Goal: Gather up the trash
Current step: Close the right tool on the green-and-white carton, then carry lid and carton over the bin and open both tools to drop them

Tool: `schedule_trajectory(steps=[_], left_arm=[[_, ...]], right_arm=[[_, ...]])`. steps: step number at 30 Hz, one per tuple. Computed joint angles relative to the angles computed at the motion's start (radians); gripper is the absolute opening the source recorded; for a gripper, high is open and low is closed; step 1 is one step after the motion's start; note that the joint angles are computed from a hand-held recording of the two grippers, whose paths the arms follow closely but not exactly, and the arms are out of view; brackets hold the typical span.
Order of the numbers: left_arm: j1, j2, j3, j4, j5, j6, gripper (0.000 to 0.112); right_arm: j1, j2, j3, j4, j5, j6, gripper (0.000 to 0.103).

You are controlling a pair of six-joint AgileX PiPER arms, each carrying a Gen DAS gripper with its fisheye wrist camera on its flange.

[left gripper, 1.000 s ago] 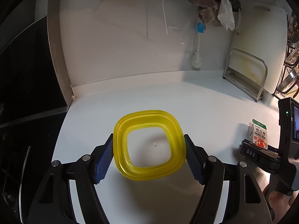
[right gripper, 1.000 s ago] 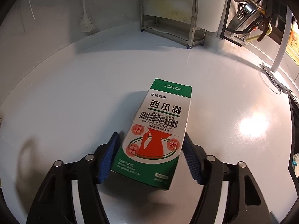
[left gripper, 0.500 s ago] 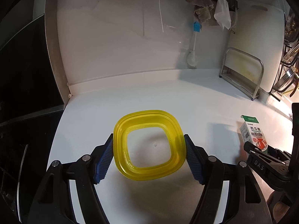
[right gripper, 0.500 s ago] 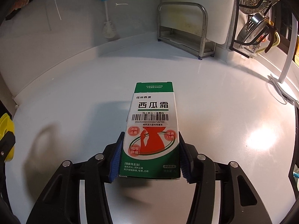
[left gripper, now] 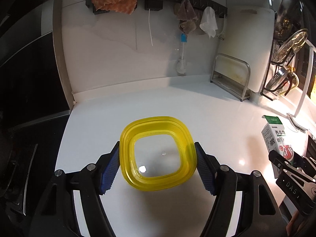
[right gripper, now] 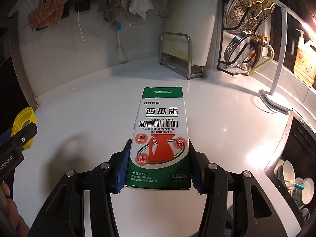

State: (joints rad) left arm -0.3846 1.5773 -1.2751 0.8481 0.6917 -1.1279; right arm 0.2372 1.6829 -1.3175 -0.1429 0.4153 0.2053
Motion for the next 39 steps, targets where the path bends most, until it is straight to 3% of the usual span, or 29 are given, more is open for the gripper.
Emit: schedule_trajectory(steps=[4,10,16,22,31,39], left_arm=[[-0.124,-0.085,0.078,0.028,0.071,-0.080,0.069],[-0.337,-0.156,0.161,0.075,0.175,-0.224,0.069],[-0.542,-0.137,0.199,0.099,0.255,-0.366,0.069],[-0.669,-0.082,0.201,0.093,0.299,-0.462,0.069],[-0.785,0.007,0.200,0.057,0.314,-0.544,0.069],[-0.820,0.062,0.206,0.028,0.274,-0.574,0.069]], right_arm=[[-0.049,-0.170,0.192,0.101,-0.051,-0.116,0.050],[-0.173,-0.396,0.465,0.396,-0.079,-0.453,0.050],[-0.346,-0.546,0.659,0.707,-0.037,-0.870,0.050],[-0.606,-0.624,0.786,1.015,0.130,-1.322,0.050],[-0.903,-0.622,0.891,1.145,0.328,-1.676,0.050],[-1.024,-0.601,0.938,1.141,0.393,-1.791,0.050]])
